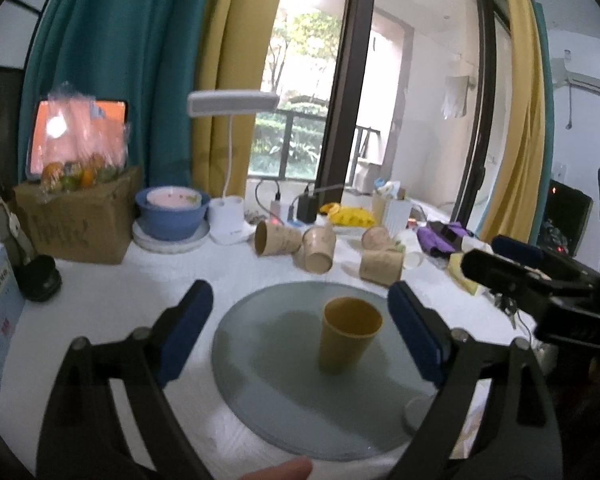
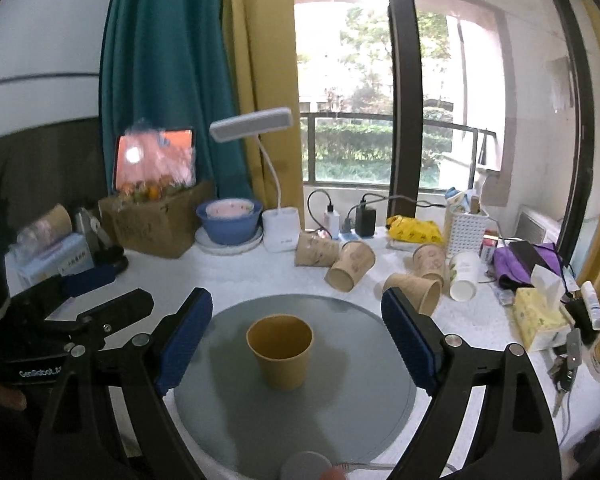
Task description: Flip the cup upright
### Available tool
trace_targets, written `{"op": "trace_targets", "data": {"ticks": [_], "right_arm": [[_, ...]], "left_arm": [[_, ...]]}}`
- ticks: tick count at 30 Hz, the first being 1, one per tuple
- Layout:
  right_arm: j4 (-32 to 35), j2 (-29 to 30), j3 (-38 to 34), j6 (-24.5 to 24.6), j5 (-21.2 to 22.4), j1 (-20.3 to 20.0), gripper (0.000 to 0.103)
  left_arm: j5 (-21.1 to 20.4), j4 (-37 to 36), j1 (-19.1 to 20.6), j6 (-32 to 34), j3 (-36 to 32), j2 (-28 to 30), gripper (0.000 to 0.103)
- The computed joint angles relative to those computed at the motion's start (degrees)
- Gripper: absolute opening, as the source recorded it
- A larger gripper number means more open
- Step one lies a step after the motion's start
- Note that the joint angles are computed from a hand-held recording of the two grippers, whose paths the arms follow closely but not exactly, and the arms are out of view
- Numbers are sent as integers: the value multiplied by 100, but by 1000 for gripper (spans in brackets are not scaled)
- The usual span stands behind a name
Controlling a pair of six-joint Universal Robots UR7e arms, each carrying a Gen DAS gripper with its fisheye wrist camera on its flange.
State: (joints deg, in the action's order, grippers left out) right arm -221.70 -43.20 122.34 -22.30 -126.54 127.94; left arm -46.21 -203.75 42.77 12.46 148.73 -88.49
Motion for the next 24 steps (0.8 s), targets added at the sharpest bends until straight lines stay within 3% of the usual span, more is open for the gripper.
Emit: {"op": "trace_targets", "data": {"ticks": [4, 12, 24], "right_arm": [[69, -223, 100, 209, -60, 129, 89], [-299, -431, 248, 80, -328, 390, 89], [-146, -634, 339, 202, -423, 446, 89]], "left_arm": [[390, 227, -353, -73, -10, -158, 90], [985, 350, -1070, 127, 84, -409, 90], [1376, 293, -1493, 249, 111, -567, 90]]}}
